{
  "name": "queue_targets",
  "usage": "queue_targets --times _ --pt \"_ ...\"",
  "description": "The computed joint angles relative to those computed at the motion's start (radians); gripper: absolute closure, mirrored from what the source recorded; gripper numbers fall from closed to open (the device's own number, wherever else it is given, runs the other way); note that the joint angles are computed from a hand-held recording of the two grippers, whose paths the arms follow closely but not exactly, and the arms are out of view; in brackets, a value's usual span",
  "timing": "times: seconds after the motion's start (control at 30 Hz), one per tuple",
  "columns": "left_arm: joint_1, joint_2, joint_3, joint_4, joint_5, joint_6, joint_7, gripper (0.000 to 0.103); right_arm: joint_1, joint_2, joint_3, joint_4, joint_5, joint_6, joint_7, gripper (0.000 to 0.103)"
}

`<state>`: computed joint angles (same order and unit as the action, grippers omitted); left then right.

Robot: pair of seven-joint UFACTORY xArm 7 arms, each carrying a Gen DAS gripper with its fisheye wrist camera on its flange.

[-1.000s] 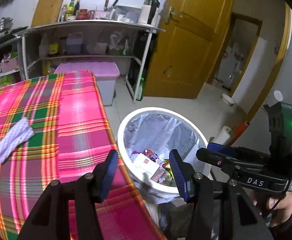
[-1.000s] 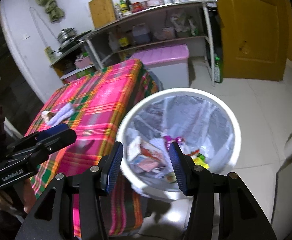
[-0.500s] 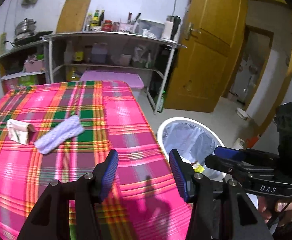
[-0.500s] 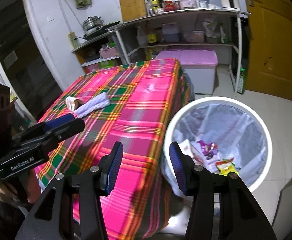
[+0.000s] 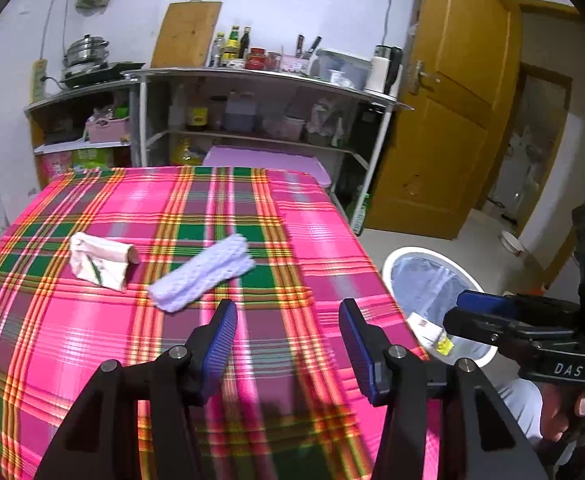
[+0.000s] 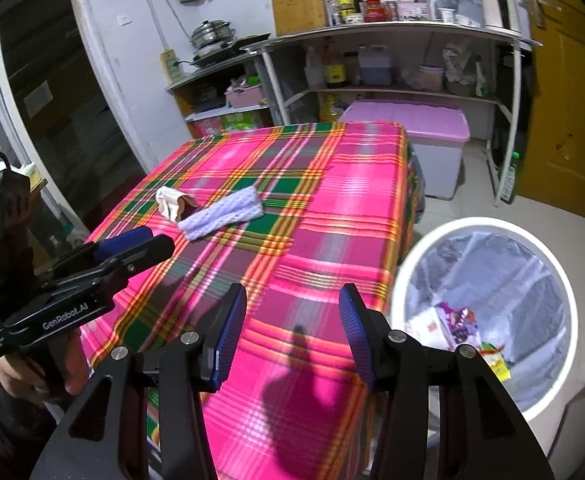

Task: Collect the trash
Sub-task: 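Move both tools back over the table toward the white paper bag and foam net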

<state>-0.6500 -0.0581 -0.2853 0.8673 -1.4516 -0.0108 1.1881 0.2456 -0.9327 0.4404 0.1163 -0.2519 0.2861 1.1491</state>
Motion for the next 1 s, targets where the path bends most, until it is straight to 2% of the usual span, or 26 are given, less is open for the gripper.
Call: queue_targets --times 0.3,0.57,0.67,0.87,0.97,1.0 --pt "0.056 0.003 0.028 0.008 -0.083 -0.007 0.072 0.05 -0.151 0.238 0.07 0.105 -0.052 -0.171 -0.033 0.054" --pt "0.127 -0.01 0.037 0.005 -0.204 0.001 0.184 0.05 -0.307 0.417 0.178 0.229 -0.094 -0.266 -0.08 0.054" --pt "0.149 -0.006 0.037 0.008 -0.208 0.003 0.188 0.05 -0.392 0.484 0.247 0.285 -0.117 -0.293 -0.095 0.054" --pt "0.184 0.005 0.049 0.01 -0.208 0.02 0.191 0.05 -0.611 0.61 0.43 0.398 -0.176 -0.328 -0.109 0.054" --pt "0.195 0.022 0.056 0.019 -0.2 0.025 0.188 0.05 -0.777 0.663 0.579 0.456 -0.214 -0.338 -0.113 0.054" --pt "0.199 0.028 0.059 0.022 -0.196 0.029 0.186 0.05 -0.866 0.684 0.661 0.484 -0.232 -0.337 -0.113 0.054"
